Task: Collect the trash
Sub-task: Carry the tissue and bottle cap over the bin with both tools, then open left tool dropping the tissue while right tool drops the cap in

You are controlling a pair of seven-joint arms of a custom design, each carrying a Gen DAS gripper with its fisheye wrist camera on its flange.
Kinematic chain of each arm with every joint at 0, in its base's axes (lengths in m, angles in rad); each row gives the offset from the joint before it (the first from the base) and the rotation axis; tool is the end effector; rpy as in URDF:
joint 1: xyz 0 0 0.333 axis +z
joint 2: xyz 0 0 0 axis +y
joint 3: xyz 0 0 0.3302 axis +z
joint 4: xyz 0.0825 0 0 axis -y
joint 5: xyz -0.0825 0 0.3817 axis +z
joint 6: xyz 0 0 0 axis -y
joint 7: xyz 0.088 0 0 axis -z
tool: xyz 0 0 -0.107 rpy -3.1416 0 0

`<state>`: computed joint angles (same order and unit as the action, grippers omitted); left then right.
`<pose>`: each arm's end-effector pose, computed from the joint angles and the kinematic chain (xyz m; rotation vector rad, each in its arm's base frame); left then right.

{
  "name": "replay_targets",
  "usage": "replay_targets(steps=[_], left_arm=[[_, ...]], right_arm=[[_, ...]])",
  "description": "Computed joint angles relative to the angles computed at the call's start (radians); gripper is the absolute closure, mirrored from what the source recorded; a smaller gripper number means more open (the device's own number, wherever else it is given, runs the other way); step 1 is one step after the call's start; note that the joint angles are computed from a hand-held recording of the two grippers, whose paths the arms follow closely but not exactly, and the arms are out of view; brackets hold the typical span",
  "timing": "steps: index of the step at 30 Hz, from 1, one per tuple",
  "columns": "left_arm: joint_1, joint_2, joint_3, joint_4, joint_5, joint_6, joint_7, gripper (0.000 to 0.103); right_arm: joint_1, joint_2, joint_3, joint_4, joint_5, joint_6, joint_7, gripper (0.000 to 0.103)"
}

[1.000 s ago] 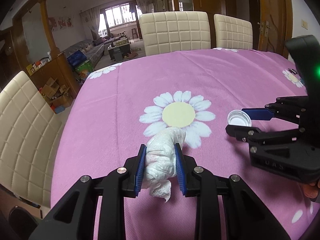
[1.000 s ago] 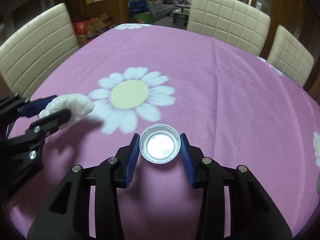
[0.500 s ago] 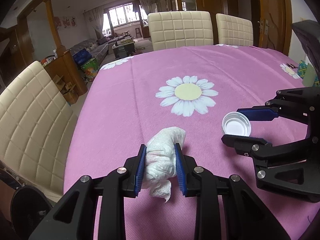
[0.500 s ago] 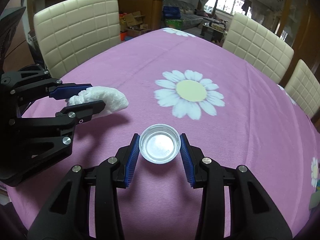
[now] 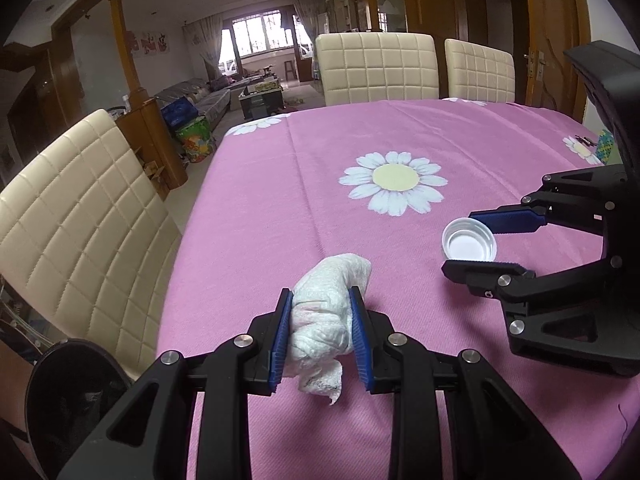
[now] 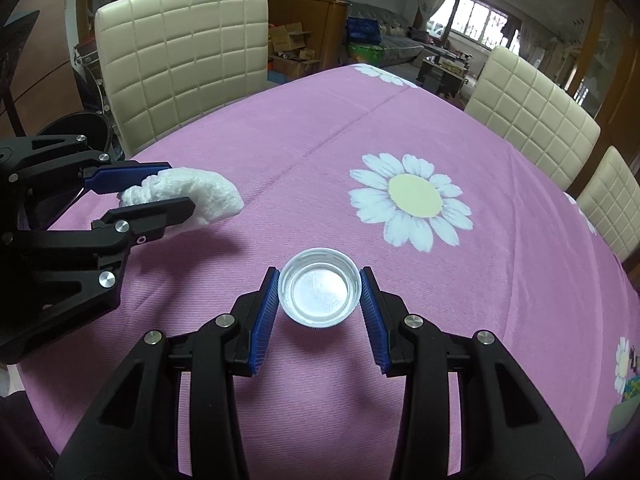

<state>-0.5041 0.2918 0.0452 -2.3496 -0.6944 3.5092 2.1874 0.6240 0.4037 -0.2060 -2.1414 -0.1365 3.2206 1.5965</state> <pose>0.5212 -0.1724 0.3159 -1.4267 1.9868 -0.7236 0.5607 0.2724 0.3096 -2.2517 1.2212 -0.6033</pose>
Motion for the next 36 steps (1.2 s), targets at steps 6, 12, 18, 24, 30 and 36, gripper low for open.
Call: replay_targets(steps=[6, 12, 18, 24, 30, 36], left_arm=[[0.022, -0.035, -0.003, -0.058, -0.059, 0.065, 0.019, 0.075], [0.100, -0.063, -0.044, -0.106, -0.138, 0.126, 0.048, 0.074], [0.217, -0.091, -0.094, -0.163, -0.114, 0.137, -0.020, 0.073], [0.297, -0.113, -0.106, -0.217, -0.058, 0.156, -0.117, 0.073], [0.339, -0.117, -0.095, -0.248, -0.039, 0.154, -0.170, 0.044], [0.372, -0.126, -0.099, -0.293, 0.017, 0.196, -0.243, 0.024]], right_arm=[[0.020, -0.004, 0.016, 0.011, -0.011, -0.002, -0.013, 0.061], [0.045, 0.010, 0.047, 0.053, -0.031, -0.013, -0.031, 0.061], [0.061, 0.036, 0.089, 0.106, -0.052, -0.030, -0.046, 0.061], [0.062, 0.065, 0.128, 0.157, -0.069, -0.061, -0.055, 0.061], [0.047, 0.084, 0.169, 0.195, -0.076, -0.087, -0.057, 0.061], [0.046, 0.109, 0.194, 0.234, -0.087, -0.108, -0.062, 0.061]])
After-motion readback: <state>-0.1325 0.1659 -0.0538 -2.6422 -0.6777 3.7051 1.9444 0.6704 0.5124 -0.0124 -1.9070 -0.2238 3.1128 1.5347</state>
